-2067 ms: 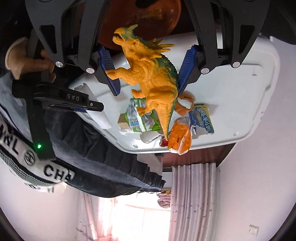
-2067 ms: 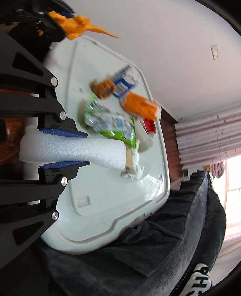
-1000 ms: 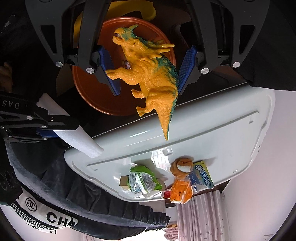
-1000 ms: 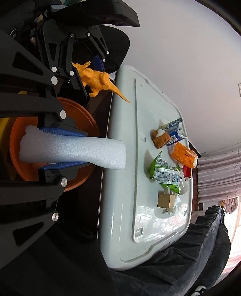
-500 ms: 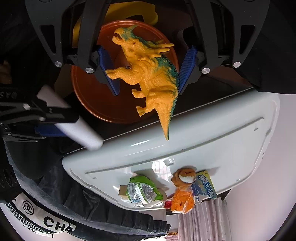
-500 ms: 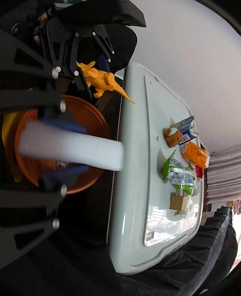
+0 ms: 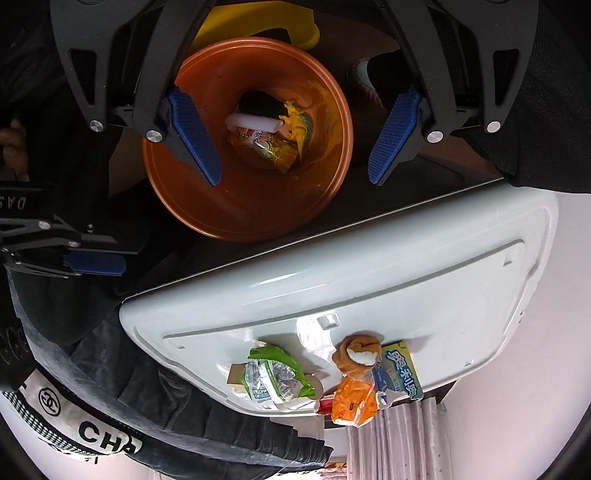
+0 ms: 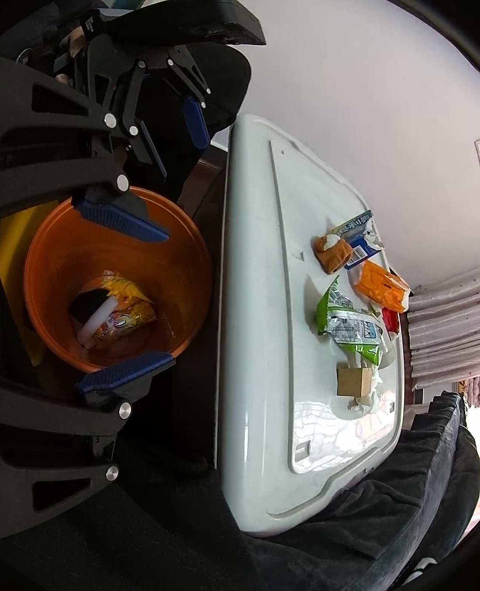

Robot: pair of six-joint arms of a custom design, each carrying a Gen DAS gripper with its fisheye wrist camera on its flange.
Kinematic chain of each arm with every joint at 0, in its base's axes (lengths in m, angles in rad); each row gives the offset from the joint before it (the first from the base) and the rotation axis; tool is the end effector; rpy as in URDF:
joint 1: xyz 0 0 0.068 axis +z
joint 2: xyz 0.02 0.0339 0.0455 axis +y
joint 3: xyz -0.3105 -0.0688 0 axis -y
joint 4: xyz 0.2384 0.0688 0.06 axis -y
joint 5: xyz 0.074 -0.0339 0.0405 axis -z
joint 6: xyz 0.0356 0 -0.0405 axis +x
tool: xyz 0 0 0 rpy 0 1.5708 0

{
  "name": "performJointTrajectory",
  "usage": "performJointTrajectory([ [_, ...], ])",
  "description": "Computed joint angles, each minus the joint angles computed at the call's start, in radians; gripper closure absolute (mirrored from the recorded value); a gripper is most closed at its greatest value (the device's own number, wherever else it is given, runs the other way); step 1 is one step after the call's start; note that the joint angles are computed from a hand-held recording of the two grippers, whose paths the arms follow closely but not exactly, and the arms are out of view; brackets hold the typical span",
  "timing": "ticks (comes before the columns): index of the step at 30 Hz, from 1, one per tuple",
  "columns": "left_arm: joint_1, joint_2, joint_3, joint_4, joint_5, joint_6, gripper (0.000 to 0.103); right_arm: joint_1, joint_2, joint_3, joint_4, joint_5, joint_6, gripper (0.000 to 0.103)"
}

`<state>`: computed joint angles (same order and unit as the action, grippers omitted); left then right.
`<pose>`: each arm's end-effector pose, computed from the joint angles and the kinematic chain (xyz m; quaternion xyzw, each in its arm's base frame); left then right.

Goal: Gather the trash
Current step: 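Grasp the green snack bag with the right tool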

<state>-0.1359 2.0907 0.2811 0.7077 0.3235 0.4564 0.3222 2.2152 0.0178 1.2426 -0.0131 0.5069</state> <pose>0.2212 -0.0417 0.0410 0.3159 0.9072 -0.1180 0.2513 0.1693 0.0570 0.0440 0.0859 0.9490 0.1278 0.2750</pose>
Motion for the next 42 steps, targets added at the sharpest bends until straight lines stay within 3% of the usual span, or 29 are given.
performJointTrajectory([
  [4,0.003,-0.050,0.051,-0.085,0.017,-0.018,0.023,-0.071,-0.083,0.059,-0.122,-0.030,-0.033,0.042],
  [10,-0.045,-0.082,0.179,-0.168,-0.012,-0.129,0.023,-0.192,-0.184,0.289,-0.430,-0.071,-0.099,0.040],
  [14,-0.062,-0.038,0.225,-0.123,-0.033,-0.185,0.023,-0.276,-0.137,0.486,-0.582,-0.119,-0.090,0.031],
  [21,-0.015,0.013,0.233,-0.114,-0.022,-0.198,0.023,-0.313,-0.004,0.789,-0.827,-0.142,-0.050,0.031],
  [31,-0.007,0.016,0.223,-0.086,-0.012,-0.202,0.023,-0.274,0.114,0.993,-0.984,-0.088,-0.050,0.032],
  [32,-0.008,0.017,0.221,-0.081,-0.013,-0.200,0.023,-0.270,0.122,1.007,-0.994,-0.083,-0.051,0.037],
  [33,-0.010,0.017,0.217,-0.075,-0.016,-0.199,0.023,-0.268,0.131,1.022,-1.004,-0.082,-0.056,0.048],
  [36,-0.013,0.020,0.215,-0.070,-0.021,-0.193,0.023,-0.270,0.144,1.032,-1.001,-0.103,-0.064,0.064],
  [38,-0.012,0.020,0.214,-0.066,-0.021,-0.192,0.023,-0.266,0.129,1.009,-0.984,-0.086,-0.064,0.070],
  [42,-0.006,0.024,0.221,-0.077,-0.014,-0.196,0.023,-0.275,0.039,0.861,-0.857,-0.115,-0.072,0.070],
])
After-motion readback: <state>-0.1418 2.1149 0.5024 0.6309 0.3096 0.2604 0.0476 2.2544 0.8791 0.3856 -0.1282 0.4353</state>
